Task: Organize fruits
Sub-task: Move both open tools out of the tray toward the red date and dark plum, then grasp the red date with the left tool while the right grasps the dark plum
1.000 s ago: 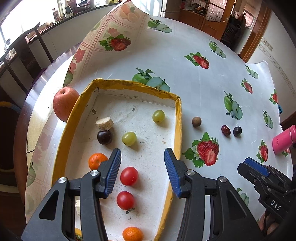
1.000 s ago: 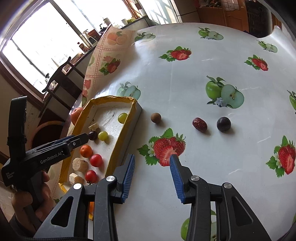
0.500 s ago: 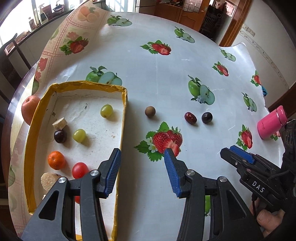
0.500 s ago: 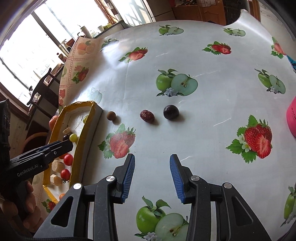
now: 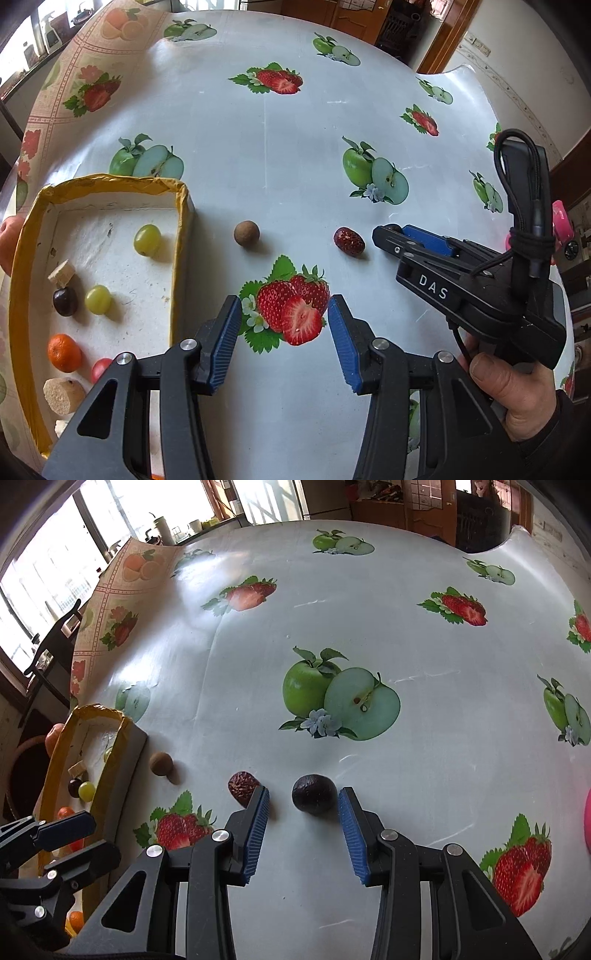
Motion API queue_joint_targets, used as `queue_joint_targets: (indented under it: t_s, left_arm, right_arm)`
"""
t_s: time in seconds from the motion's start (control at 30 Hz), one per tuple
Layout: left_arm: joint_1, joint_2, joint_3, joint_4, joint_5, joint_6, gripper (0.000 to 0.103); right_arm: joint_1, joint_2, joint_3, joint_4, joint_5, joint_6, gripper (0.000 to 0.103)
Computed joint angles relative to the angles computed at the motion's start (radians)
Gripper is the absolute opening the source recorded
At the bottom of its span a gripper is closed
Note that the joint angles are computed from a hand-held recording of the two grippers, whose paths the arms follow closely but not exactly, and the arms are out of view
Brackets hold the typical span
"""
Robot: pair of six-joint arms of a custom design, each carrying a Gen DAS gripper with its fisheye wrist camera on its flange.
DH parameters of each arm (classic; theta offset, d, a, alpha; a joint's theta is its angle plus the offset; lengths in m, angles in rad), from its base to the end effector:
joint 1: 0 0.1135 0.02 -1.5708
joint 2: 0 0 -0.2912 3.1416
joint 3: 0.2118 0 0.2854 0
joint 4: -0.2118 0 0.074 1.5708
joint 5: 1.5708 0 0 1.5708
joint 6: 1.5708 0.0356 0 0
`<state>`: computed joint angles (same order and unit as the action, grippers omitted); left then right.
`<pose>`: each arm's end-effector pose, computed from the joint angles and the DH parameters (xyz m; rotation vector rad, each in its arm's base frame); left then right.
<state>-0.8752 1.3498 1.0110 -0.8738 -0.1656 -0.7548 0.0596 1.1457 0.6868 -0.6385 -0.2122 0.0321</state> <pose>0.1824 -0.2093 0.2593 0.1251 2.7670 -0.2072 0.2254 0.0210 0.2121 -0.1050 2.6607 0.3126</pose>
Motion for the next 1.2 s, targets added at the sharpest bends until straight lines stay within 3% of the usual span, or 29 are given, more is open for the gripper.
queue_joint_targets:
  t_s: [0.03, 0.07, 0.23, 0.5, 0.63, 0.67, 0.7, 0.93, 1.2]
  left_arm:
    - [0.002, 0.02, 0.008, 0.009, 0.005, 0.009, 0.047]
    - [0.005, 0.044, 0.019, 0.019, 0.012, 0.016, 0.047]
    - [0.004, 0.161, 0.072, 0.083, 0.042, 0.07, 0.047]
    - [-0.013, 0.356, 0.19, 0.119, 0.053, 0.093, 0.047]
    - [-0.049, 0.4, 0.23, 0.098, -0.025, 0.09, 0.044]
    - [-0.057, 0.403, 0.232, 0.096, -0.042, 0.088, 0.038]
    - [-0.061, 0.401, 0.23, 0.099, -0.049, 0.092, 0.025]
    - [-0.064, 0.309, 0.16, 0.088, -0.042, 0.059, 0.025]
    - [-0.109, 0.135, 0.072, -0.007, -0.1, -0.034, 0.025]
  right_arm:
    - [-0.005, 0.028, 0.005, 0.013, -0.003, -0.004, 0.036]
    - [-0.01, 0.05, 0.008, 0.02, -0.004, -0.009, 0.025]
    - [-0.116, -0.034, -0.017, -0.028, -0.088, -0.049, 0.025]
    - [-0.441, -0.168, -0.033, -0.239, -0.248, -0.208, 0.025]
    - [-0.527, -0.191, -0.024, -0.309, -0.279, -0.268, 0.025]
    - [-0.539, -0.196, -0.02, -0.321, -0.285, -0.274, 0.025]
    - [-0.547, -0.202, -0.016, -0.335, -0.291, -0.279, 0.025]
    - [-0.508, -0.26, 0.013, -0.379, -0.305, -0.254, 0.025]
    - [-0.412, -0.352, 0.027, -0.435, -0.3, -0.194, 0.025]
